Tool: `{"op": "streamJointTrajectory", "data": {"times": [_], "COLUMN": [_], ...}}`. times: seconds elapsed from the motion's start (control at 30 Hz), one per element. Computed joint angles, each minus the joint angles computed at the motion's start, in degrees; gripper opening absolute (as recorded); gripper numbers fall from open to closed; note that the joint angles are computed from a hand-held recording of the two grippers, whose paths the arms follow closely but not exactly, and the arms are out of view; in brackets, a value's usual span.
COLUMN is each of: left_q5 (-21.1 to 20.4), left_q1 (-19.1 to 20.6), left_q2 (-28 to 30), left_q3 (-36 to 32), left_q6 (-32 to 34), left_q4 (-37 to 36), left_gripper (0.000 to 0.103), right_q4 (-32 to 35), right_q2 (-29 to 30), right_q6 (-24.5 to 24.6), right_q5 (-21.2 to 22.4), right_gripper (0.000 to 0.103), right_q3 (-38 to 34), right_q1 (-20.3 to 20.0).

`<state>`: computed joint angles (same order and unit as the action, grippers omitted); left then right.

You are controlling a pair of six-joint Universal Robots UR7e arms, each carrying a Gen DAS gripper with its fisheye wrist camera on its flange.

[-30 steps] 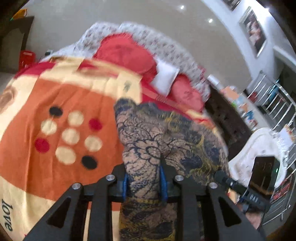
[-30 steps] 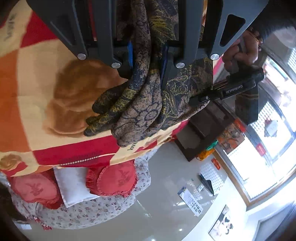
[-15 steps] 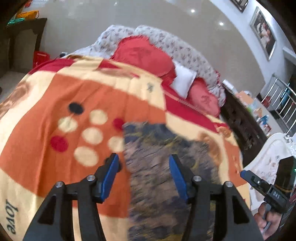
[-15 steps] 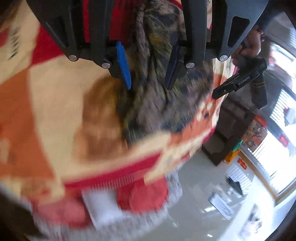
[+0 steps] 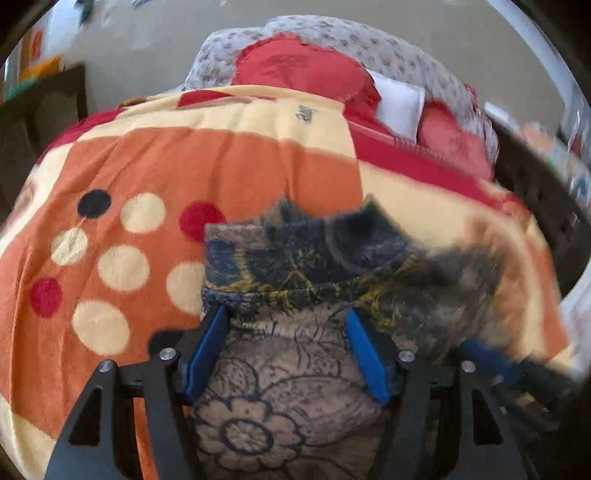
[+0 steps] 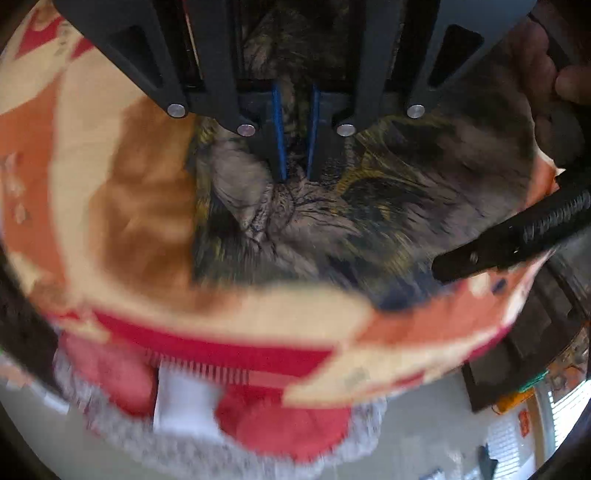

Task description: Fold small clothes

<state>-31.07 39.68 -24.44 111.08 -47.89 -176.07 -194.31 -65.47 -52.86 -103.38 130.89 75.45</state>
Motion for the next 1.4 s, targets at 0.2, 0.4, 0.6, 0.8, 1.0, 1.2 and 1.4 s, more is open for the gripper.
{"op": "streamJointTrajectory", "data": {"times": [0.2, 0.4, 0.6, 0.8, 1.0, 1.2, 1.4], "left_q5": [2.37, 5.33, 5.59, 5.60, 5.60, 5.61, 5.63], "left_q1": [0.74, -0.14, 0.03, 0.00, 0.01, 0.04, 0.00], "left_q2": [0.99, 1.05, 1.11, 1.12, 1.06, 1.04, 1.03], "left_q3": [-3.09, -4.38, -4.57, -4.58, -4.52, -4.49, -4.51], "left_q6": [-2.44, -8.05, -7.81, -7.83, -7.75, -7.69, -7.91], "left_q4": [6.87, 15.62, 15.53, 15.51, 15.43, 15.38, 15.65], "left_gripper": [0.078, 0.082, 0.083, 0.083, 0.084, 0.084, 0.084], "right_q4": [-9.64, -1.76, -2.28, -2.74, -3.18, -3.08, -3.17], "right_q2": [0.63, -2.06, -1.68, -1.38, -1.14, -1.19, -1.13], "right_q6": [-4.65, -1.08, -0.82, -0.94, -1.02, -1.00, -1.01], "right_q5": [9.16, 13.90, 13.66, 13.58, 13.36, 13.43, 13.39], "right_gripper": [0.028, 0.028, 0.028, 0.028, 0.028, 0.028, 0.028], "right_q3": [3.73, 2.49, 2.52, 2.55, 2.58, 2.59, 2.57], "right_q1": [-4.42, -6.22, -5.80, -5.78, -5.66, -5.69, -5.65]}}
